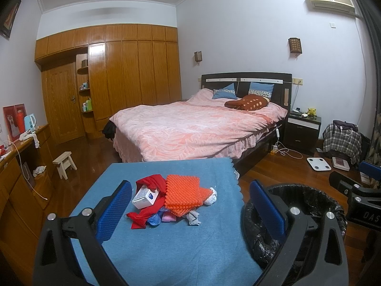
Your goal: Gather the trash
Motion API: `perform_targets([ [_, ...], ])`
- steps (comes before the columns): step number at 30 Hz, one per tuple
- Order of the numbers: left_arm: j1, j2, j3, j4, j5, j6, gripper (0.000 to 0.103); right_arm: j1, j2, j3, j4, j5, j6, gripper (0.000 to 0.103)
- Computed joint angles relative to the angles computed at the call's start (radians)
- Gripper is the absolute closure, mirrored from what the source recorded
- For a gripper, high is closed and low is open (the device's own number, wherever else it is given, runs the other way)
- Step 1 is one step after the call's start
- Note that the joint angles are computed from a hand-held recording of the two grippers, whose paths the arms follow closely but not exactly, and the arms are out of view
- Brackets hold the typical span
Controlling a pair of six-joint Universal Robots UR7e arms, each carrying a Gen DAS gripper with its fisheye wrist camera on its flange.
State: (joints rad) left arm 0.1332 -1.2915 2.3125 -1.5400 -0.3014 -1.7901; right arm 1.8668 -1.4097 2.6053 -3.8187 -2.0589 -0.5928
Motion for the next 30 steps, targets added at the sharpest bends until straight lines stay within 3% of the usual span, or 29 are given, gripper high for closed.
perform_targets([
  [30, -0.009, -0.024, 0.016, 0.026, -0.017, -0.019, 0.006, -0.007, 0.002, 0.003, -0.004, 0.005, 0.000, 0.005],
])
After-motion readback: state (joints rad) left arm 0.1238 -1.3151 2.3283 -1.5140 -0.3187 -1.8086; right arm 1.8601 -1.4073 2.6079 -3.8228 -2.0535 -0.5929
